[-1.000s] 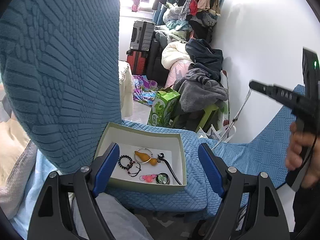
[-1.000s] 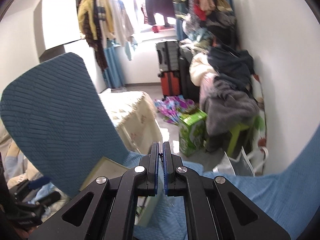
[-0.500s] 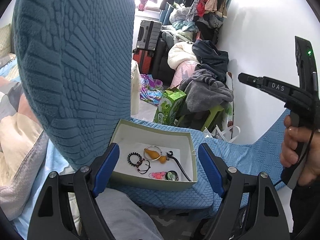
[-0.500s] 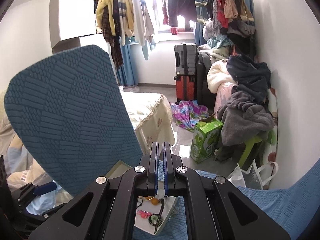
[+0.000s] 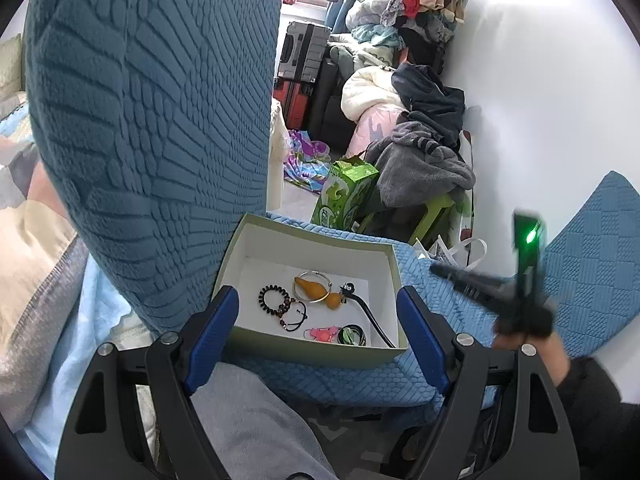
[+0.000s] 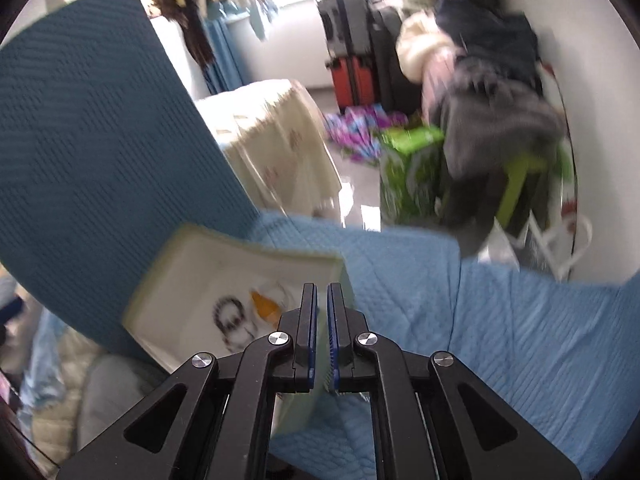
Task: Organize jewelry
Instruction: 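Carry the dangling bead chain around to the box opening with the right tool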
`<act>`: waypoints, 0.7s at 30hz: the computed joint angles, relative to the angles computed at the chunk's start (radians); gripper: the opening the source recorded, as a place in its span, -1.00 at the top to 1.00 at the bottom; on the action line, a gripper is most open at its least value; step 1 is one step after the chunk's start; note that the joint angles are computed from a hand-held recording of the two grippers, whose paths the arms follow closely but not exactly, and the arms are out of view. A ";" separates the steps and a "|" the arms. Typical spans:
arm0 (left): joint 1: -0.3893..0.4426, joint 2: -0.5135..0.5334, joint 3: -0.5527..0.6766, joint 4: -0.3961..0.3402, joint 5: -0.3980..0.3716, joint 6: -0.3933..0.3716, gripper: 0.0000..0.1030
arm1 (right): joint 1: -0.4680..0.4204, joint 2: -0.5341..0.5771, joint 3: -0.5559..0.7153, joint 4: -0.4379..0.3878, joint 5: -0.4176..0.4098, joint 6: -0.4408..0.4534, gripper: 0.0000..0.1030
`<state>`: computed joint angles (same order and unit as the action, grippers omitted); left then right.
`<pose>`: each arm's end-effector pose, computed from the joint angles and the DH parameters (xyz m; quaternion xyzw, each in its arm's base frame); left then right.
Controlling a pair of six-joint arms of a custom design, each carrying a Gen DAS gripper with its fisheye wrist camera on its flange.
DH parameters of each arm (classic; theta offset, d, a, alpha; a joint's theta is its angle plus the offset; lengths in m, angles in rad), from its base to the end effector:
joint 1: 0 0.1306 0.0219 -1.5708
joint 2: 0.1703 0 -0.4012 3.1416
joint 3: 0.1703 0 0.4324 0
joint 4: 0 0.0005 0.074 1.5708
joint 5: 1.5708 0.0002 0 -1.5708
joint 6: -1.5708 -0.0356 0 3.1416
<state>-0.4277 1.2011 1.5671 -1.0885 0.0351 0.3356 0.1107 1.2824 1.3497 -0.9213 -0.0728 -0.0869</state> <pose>0.3890 -0.1792 0.6060 0.0492 0.9100 -0.1681 0.3759 0.4747 0.0549 0.4754 -0.0239 0.9356 0.0685 0.3455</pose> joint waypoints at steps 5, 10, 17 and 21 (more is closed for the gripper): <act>0.001 -0.003 -0.014 0.007 0.009 0.004 -0.57 | -0.041 0.001 -0.124 0.030 -0.091 0.026 0.71; 0.000 0.001 -0.020 0.007 0.009 0.002 -0.57 | -0.048 0.016 -0.195 0.086 -0.104 0.090 0.64; -0.006 0.017 -0.017 -0.002 0.005 0.002 -0.57 | -0.042 0.050 -0.209 0.133 -0.076 0.196 0.50; -0.008 0.026 -0.012 -0.005 -0.002 0.003 -0.57 | -0.044 0.068 -0.206 0.159 -0.085 0.234 0.50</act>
<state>-0.4359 1.2266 1.5556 -1.0938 0.0336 0.3385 0.0663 1.3506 1.1439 -0.7623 -0.1583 0.1469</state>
